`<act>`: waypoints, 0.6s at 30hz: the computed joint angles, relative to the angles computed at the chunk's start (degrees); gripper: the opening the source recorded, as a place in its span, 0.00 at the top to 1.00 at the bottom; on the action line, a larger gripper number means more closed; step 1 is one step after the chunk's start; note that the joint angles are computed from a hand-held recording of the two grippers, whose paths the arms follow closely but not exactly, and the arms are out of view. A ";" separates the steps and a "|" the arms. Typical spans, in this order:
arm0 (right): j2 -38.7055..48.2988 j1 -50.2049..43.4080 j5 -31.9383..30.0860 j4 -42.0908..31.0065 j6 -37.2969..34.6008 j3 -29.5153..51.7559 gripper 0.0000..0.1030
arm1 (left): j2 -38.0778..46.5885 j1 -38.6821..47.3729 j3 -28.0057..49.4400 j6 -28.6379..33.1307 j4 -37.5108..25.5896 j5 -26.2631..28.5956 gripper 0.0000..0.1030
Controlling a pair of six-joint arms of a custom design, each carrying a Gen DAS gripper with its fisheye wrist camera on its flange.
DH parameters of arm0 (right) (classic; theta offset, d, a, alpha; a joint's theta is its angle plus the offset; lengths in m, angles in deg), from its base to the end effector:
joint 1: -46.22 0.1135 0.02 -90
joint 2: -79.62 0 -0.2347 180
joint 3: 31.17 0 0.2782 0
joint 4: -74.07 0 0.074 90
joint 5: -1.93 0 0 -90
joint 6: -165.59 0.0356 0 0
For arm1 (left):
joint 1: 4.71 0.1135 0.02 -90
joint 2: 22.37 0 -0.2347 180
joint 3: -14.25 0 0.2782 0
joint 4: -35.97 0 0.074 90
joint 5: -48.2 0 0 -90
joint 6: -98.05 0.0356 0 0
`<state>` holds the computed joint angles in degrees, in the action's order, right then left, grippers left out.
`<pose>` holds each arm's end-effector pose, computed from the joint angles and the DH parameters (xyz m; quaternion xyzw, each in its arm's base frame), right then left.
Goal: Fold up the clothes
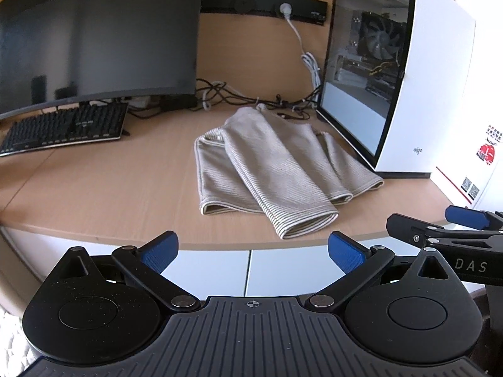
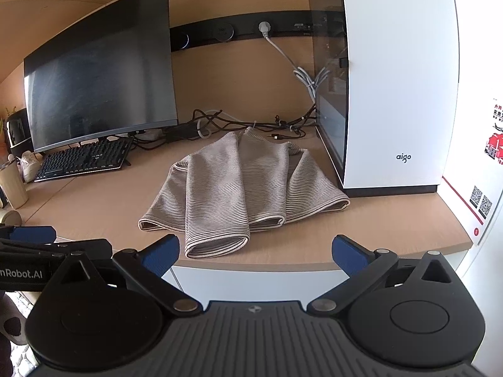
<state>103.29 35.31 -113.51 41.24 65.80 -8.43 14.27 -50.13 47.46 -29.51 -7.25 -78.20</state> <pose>0.1713 -0.0174 0.1442 -0.0954 0.8613 0.1084 0.4872 0.1413 -0.1133 0.1623 -0.0546 0.8886 -0.0150 0.4551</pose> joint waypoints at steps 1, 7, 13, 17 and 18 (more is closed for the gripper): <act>-0.07 0.31 0.28 -0.06 0.14 0.03 0.00 | -0.13 0.30 0.05 -0.01 -0.16 0.38 0.00; -0.98 -0.01 0.09 -1.60 -0.31 0.08 0.00 | -0.18 0.87 -0.04 -0.48 -0.28 0.99 0.00; -1.51 -0.28 0.60 -2.70 -0.13 0.40 0.00 | 0.47 1.19 -0.16 -1.03 -0.01 1.74 0.00; -1.89 -0.05 0.98 -3.32 -0.06 0.52 0.00 | 0.17 1.70 -0.20 -1.01 -0.31 1.95 0.00; -1.89 0.08 1.09 -3.39 -0.04 0.58 0.00 | 0.21 1.76 -0.18 -1.01 -0.28 1.98 0.00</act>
